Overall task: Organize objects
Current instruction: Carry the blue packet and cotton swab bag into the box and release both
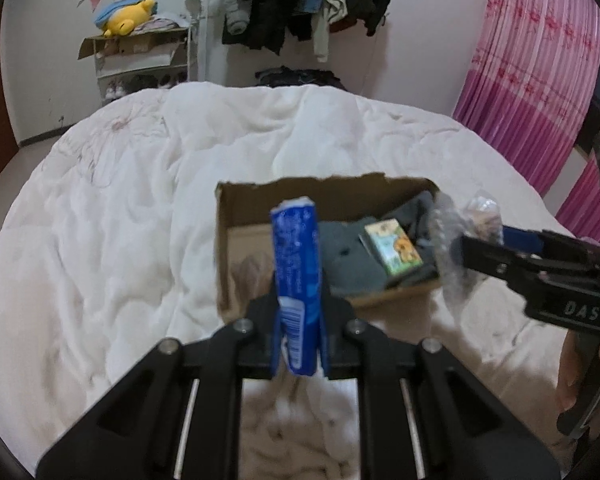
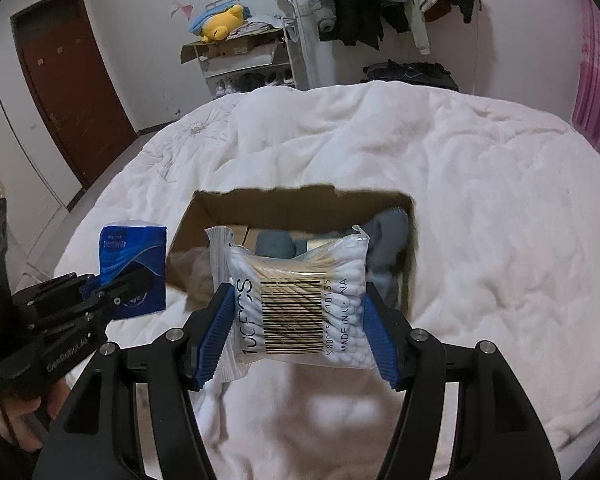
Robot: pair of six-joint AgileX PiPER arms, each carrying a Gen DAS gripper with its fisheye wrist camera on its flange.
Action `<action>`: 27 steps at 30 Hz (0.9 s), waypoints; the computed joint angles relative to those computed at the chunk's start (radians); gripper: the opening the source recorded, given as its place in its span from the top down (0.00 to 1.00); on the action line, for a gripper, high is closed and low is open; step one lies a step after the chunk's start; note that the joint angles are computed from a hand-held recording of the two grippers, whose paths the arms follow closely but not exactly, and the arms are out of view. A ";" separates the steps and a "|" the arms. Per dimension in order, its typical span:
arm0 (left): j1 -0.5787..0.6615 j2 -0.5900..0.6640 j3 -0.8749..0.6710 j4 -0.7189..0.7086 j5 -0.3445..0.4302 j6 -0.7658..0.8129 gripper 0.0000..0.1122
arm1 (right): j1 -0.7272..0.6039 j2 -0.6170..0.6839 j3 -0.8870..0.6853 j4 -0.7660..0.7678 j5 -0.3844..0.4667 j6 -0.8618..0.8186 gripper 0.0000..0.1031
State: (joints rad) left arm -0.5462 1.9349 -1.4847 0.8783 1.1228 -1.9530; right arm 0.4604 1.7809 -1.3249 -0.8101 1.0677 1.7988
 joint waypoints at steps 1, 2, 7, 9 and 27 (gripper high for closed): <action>0.025 0.000 0.012 0.002 -0.027 0.004 0.88 | -0.026 0.013 -0.008 0.006 -0.017 -0.024 0.37; 0.043 -0.001 0.021 0.003 -0.050 0.008 0.88 | -0.059 0.029 -0.016 0.017 -0.044 -0.049 0.37; 0.137 -0.007 0.062 0.019 -0.189 0.016 0.88 | -0.154 0.091 -0.044 0.049 -0.119 -0.118 0.37; 0.172 -0.007 0.074 0.014 -0.253 0.035 0.87 | -0.178 0.110 -0.052 0.057 -0.139 -0.129 0.36; 0.108 -0.033 0.073 -0.031 -0.170 0.008 0.27 | -0.124 0.067 0.029 0.007 -0.116 -0.010 0.19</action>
